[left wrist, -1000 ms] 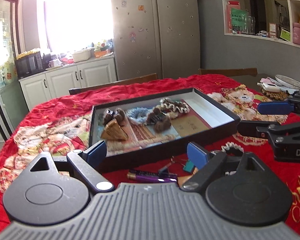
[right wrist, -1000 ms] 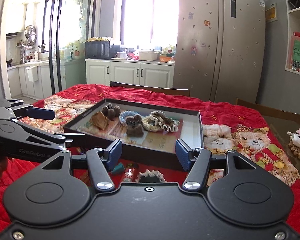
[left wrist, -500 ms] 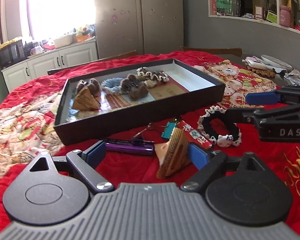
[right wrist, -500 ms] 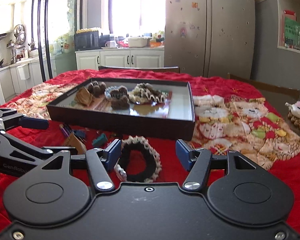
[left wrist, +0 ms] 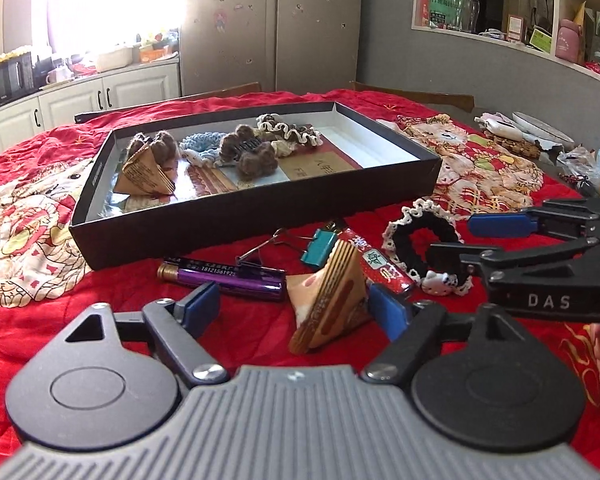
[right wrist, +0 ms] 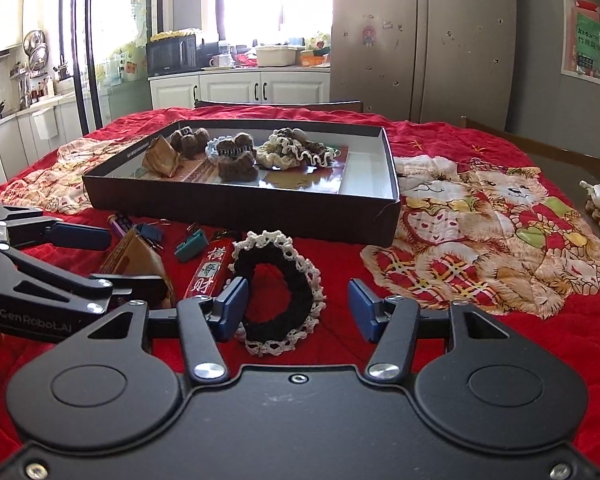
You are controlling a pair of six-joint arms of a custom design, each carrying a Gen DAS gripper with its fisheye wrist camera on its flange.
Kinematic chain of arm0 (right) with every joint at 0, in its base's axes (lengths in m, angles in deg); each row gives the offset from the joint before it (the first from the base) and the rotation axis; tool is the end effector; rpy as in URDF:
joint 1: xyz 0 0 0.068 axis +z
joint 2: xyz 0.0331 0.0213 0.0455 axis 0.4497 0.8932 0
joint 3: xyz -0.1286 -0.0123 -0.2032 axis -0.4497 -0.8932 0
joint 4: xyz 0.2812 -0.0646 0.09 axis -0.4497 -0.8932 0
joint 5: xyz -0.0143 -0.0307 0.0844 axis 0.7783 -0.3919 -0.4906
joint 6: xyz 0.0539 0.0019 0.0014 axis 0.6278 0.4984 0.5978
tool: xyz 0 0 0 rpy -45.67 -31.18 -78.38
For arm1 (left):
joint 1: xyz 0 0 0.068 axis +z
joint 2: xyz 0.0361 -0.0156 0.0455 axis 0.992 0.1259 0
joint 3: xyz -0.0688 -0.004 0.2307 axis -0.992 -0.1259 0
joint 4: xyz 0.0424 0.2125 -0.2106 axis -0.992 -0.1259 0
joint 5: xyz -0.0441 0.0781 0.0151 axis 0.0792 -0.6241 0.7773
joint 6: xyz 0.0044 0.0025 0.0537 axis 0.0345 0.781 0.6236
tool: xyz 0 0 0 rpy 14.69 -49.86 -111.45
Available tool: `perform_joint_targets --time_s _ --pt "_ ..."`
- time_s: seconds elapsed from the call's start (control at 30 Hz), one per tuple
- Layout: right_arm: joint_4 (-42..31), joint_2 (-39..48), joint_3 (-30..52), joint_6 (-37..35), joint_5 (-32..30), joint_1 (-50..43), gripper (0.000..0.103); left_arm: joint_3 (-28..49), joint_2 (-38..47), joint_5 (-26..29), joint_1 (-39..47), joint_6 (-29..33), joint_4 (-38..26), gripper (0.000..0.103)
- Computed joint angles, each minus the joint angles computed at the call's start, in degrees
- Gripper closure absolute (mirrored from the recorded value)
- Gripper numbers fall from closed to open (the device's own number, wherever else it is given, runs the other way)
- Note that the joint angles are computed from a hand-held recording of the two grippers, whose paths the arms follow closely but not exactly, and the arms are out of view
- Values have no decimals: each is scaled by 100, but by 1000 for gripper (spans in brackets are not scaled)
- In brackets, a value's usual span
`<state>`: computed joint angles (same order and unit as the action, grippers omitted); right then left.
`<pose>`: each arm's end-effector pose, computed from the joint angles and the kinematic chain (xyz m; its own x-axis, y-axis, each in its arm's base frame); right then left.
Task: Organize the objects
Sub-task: 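Grasp the folded paper packet with the left tool while the right tool grasps the black lace scrunchie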
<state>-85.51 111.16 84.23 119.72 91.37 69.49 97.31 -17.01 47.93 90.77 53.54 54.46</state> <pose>0.1800 0.1323 0.1640 -0.5394 0.1459 -0.8293 0.2623 0.9650 -0.0008 0.2897 0.0174 0.1545 -0.4448 0.3830 -0.8096 0.6881 0.7247 -0.0352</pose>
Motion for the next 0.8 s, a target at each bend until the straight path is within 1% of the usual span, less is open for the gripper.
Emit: perform_joint_targets --time_s 0.07,0.1,0.2,0.27,0.3,0.37,0.4,0.47,0.67,0.8 --pt "29 47 10 6 -32 5 50 45 49 16 7 -34 -40 25" --pt "61 52 5 -7 -61 -5 52 72 76 35 15 -31 -84 27" --pt "100 -9 -37 -25 -166 -53 61 136 139 63 8 -25 -180 32" --pt "92 0 -38 -1 -262 -100 71 170 172 86 7 -31 -235 35" --pt "97 4 -42 9 -305 -119 72 192 193 101 8 -23 -269 36" --pt "103 10 -42 25 -311 -125 80 230 226 137 10 0 -343 40" --pt "106 -4 -55 27 -316 -128 81 236 228 148 11 9 -365 41" --pt "77 4 -45 57 -306 -121 83 235 228 204 26 57 -395 48" --pt "72 -6 -48 47 -314 -126 86 352 297 342 46 199 -684 64" --pt "79 -4 -50 58 -306 -121 86 383 333 390 65 201 -727 65"
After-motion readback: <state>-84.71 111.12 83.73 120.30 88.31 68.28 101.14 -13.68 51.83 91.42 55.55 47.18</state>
